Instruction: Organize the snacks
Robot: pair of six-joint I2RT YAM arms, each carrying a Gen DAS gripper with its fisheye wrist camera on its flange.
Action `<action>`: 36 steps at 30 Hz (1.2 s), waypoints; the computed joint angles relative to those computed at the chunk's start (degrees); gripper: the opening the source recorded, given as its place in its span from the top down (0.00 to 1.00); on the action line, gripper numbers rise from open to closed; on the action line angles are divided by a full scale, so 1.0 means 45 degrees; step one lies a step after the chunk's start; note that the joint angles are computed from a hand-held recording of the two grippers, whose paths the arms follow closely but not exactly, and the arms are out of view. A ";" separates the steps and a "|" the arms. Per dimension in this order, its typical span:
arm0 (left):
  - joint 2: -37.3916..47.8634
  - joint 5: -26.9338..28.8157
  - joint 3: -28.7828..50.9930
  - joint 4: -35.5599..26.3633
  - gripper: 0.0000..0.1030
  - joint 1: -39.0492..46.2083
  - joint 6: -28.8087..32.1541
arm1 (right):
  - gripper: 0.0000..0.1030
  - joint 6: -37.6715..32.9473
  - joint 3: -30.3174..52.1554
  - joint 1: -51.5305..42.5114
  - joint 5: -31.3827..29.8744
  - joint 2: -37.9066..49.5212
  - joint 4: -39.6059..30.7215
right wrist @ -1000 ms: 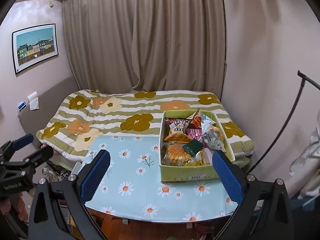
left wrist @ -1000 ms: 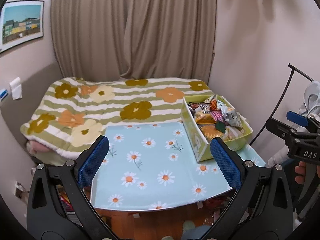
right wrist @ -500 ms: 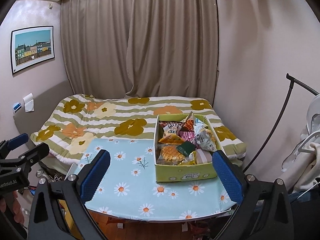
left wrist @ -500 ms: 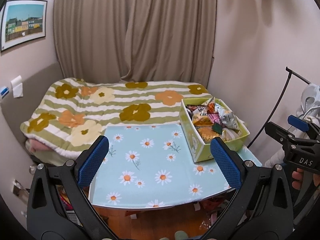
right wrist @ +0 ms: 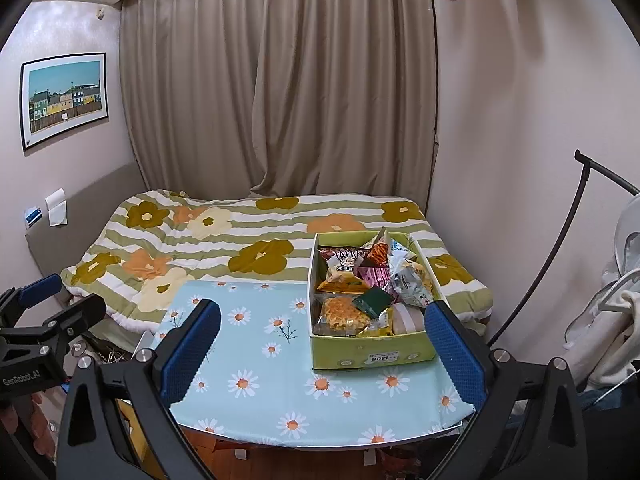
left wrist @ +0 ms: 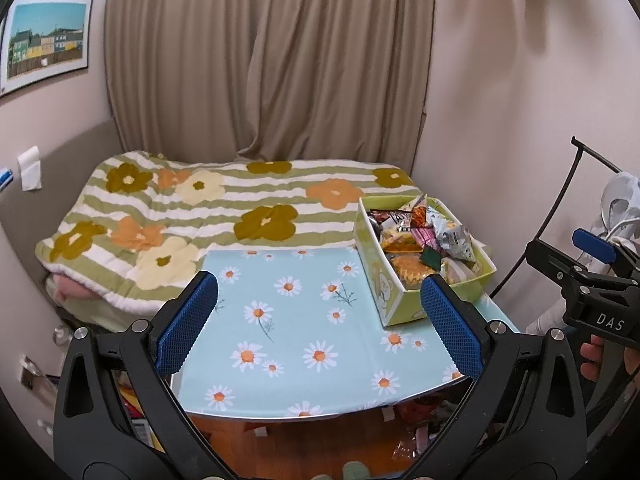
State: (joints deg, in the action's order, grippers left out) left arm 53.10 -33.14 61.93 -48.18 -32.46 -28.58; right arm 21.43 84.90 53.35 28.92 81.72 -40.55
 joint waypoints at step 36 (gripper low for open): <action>-0.0243 0.0430 -0.0461 0.0312 0.02 0.0506 0.0094 | 0.01 0.0030 0.0055 -0.0197 -0.0181 0.0090 0.0036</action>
State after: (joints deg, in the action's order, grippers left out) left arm 52.01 -31.20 59.86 -46.78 -30.18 -28.15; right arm 21.57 85.15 52.47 28.10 82.13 -40.39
